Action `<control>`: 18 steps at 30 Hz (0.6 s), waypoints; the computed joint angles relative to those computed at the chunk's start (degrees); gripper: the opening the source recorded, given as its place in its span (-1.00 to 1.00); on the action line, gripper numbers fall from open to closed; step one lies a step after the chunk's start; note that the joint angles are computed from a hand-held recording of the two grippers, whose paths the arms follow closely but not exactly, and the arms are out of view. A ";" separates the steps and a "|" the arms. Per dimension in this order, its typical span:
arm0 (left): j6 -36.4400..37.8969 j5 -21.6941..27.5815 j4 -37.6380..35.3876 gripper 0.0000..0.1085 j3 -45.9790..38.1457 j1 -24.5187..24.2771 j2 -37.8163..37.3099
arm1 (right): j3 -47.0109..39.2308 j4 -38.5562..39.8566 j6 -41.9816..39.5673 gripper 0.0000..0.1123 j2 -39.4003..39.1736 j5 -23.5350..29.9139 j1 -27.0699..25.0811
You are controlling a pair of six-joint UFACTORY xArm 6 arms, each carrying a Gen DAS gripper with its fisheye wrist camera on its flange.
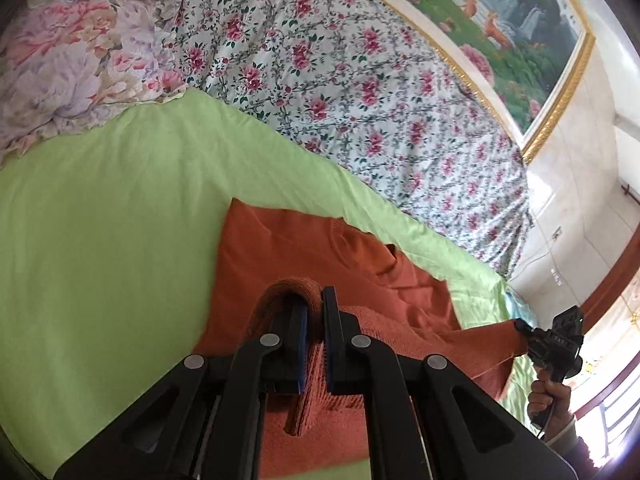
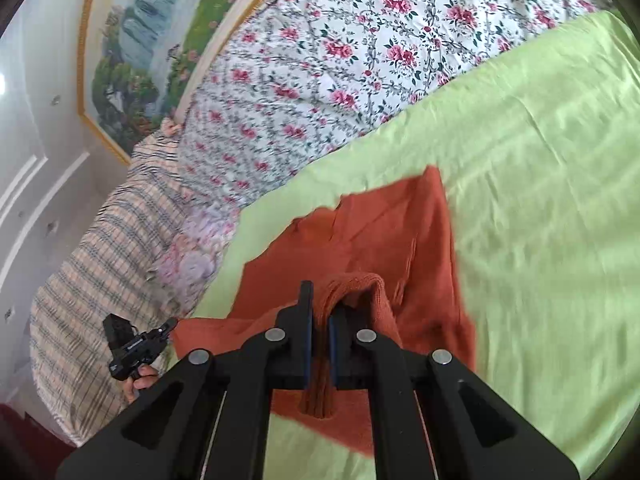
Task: Fold small clothes
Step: 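Lift the hem with both grippers and fold it toward the collar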
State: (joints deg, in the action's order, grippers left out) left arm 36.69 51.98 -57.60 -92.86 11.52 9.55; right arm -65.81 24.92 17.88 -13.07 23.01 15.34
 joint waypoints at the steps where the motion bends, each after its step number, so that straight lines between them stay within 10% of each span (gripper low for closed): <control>1: -1.15 -0.13 0.91 -0.93 -3.14 -0.46 2.71 | -1.97 0.83 -1.04 -0.87 2.15 0.00 -0.73; 12: -17.65 4.72 15.23 -0.92 -35.84 -3.15 30.12 | -18.44 -6.71 4.07 -0.87 21.27 7.81 -5.70; 18: -19.76 8.42 17.02 -0.73 -36.07 -2.67 30.75 | -19.86 -11.80 9.81 -0.69 22.35 12.79 -6.08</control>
State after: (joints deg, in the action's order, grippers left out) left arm 16.93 60.40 -40.58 -128.93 8.85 40.30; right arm -85.67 13.12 27.69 9.28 35.80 9.25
